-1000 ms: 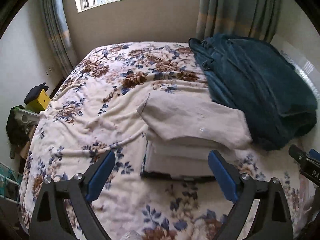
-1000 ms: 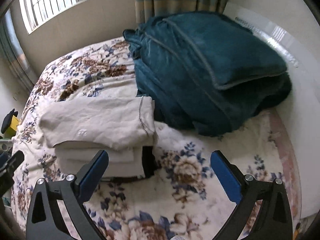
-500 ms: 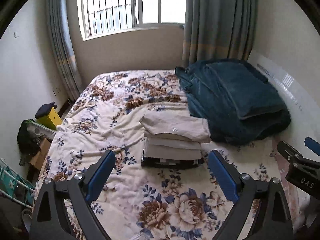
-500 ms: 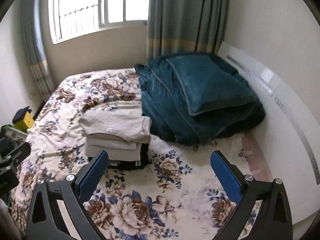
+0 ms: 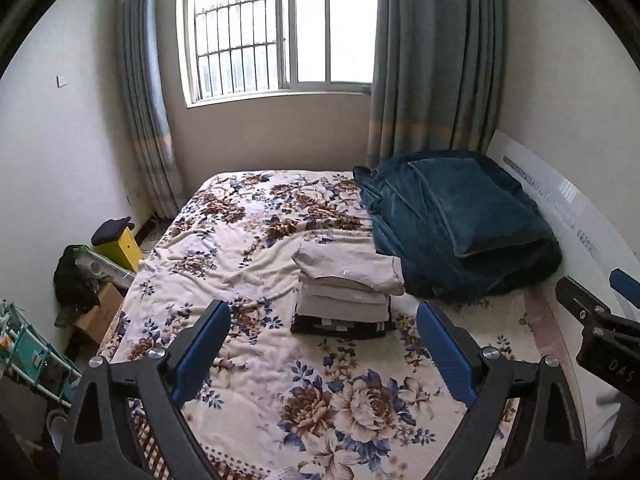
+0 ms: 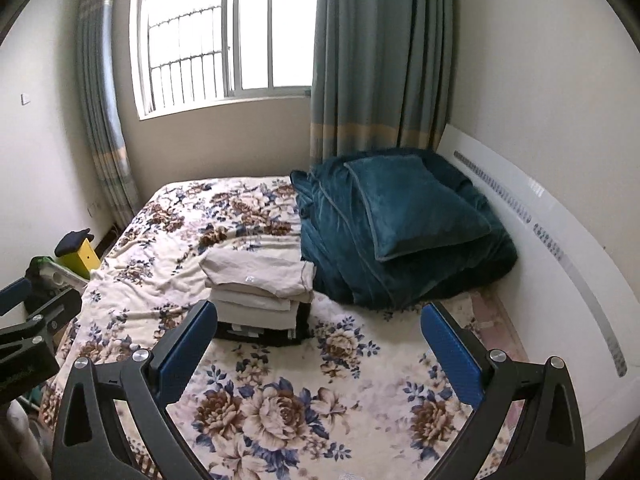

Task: Fold small clothes

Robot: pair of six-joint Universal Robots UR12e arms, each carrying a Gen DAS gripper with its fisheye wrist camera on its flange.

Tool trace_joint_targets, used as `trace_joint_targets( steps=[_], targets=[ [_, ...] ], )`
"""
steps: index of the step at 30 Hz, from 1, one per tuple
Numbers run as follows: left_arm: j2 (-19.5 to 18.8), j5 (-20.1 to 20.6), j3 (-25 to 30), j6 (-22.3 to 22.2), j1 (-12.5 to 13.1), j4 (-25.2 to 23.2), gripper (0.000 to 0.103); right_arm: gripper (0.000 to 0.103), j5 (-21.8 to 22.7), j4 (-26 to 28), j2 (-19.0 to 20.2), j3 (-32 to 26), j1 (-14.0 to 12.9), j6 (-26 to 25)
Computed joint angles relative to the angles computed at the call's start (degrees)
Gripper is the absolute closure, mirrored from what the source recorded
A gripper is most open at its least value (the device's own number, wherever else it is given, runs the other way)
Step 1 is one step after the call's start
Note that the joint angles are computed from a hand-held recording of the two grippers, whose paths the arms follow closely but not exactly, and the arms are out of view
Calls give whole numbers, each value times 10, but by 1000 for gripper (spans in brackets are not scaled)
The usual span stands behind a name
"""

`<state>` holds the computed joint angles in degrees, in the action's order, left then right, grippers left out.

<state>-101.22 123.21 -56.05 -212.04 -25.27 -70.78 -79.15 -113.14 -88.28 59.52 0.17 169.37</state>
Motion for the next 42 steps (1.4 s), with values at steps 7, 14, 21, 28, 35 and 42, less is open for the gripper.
trace_joint_targets(
  steps=[7, 14, 21, 28, 35, 42],
  targets=[
    [10, 4, -3, -17, -9, -6, 0, 0, 31, 17, -14, -5, -10, -12],
    [10, 24, -3, -24, -14, -15, 0, 0, 42, 19, -24, 7, -11, -22],
    [15, 35, -9, -35, -22, -23, 0, 0, 47, 24, -26, 9, -13, -25],
    [18, 36, -11, -32, -21, -22, 0, 0, 46, 27, -29, 9, -12, -25],
    [19, 43, -12, -33, -23, -19, 0, 0, 55, 32, -34, 6, -17, -28],
    [19, 39, -9, -33, -22, -19, 0, 0, 64, 34, -30, 5, -22, -30]
  ],
)
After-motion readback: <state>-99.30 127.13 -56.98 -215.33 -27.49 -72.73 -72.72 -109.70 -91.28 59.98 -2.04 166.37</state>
